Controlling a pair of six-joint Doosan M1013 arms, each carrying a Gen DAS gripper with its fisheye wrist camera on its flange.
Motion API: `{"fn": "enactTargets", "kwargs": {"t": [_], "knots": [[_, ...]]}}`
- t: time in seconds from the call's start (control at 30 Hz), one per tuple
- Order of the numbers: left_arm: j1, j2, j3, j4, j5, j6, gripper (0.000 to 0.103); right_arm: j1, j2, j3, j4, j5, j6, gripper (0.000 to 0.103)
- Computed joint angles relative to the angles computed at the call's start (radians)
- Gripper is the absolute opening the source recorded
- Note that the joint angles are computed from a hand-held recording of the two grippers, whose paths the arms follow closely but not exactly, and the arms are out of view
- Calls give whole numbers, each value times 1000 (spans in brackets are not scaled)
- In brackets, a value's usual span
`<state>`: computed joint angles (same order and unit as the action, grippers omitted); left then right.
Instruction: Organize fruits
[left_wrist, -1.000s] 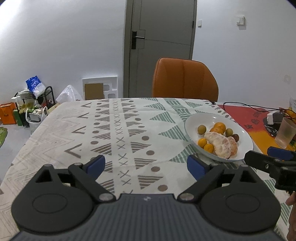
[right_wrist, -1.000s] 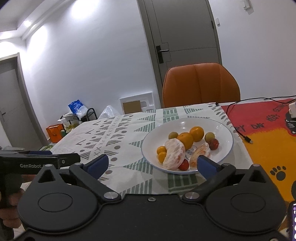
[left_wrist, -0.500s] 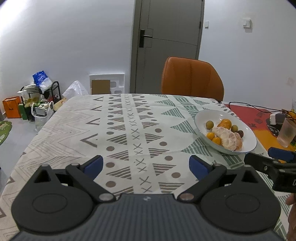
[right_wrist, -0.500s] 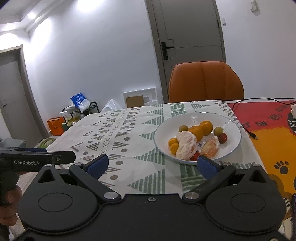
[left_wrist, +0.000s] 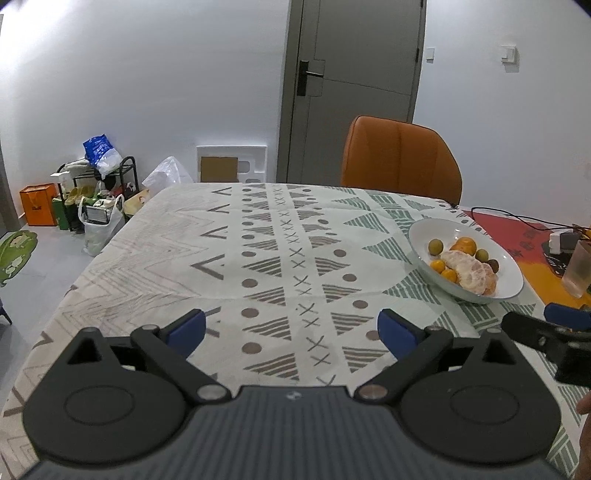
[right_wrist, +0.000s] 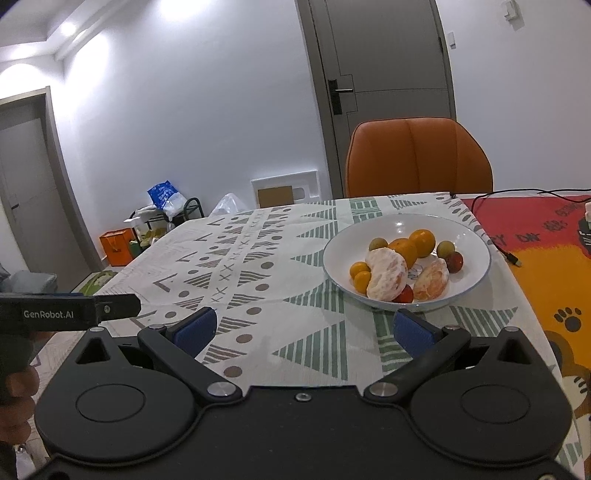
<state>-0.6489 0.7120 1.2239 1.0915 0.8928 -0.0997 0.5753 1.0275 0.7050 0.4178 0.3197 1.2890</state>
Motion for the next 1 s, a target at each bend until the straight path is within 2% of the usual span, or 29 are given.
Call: {"fn": "enactTargets", "kwargs": {"t": [0.2, 0.47, 1.0], "knots": [[-7, -12, 24, 8, 14, -26, 99, 1, -10, 20, 15, -7, -26, 103], [-13, -21, 38, 24, 26, -39, 99, 3, -20, 42, 132, -1, -170, 103], [-13, -18, 39, 20, 18, -42, 99, 3, -23, 48, 89, -7, -131, 103]]}}
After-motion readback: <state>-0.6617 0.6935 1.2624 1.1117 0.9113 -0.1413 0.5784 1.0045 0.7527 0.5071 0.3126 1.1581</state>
